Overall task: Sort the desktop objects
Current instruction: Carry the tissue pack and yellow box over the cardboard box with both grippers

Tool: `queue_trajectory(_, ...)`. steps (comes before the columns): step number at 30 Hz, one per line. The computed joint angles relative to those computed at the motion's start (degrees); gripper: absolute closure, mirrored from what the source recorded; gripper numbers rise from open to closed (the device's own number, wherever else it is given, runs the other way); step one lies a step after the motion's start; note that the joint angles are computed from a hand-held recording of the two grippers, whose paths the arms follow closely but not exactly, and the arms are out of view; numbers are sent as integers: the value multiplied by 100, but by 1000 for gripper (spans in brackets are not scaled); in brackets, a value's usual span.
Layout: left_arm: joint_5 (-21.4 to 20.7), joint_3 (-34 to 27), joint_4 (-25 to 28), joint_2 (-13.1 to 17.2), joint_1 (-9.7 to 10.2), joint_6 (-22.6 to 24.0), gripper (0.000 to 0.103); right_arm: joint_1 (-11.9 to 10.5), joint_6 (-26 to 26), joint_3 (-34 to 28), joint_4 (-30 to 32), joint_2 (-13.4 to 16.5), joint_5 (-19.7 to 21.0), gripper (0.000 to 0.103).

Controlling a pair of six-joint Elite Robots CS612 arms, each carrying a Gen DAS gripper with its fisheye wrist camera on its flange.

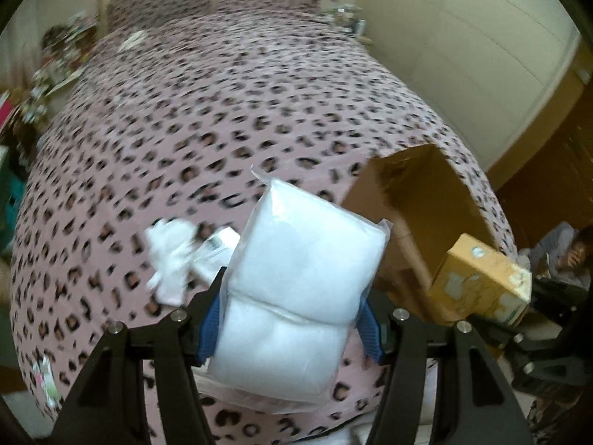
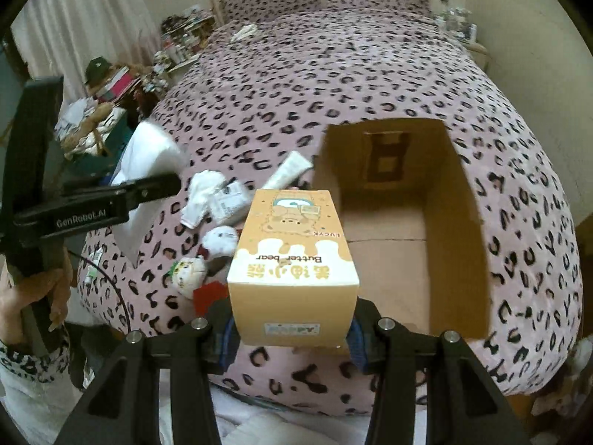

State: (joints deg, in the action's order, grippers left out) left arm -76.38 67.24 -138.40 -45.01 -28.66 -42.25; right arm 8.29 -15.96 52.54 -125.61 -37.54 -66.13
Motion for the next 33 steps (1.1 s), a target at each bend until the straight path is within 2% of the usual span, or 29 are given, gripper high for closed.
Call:
queue_trajectory(7, -407, -1519, 453, 808, -73, 596, 42, -176, 273, 112, -124, -23, -89, 56)
queue_trajectory(13, -765, -2560, 908, 1408, -84, 796, 42, -273, 430, 103, -138, 23, -162, 56)
queue_trajectory(18, -956, -3211, 1284, 1794, -82, 854, 42, -308, 479, 31, -55, 95, -206, 56)
queue_trajectory(33, -1157, -3671, 1685, 2083, -58, 993, 42, -281, 471, -105, 142, 200, -275, 56)
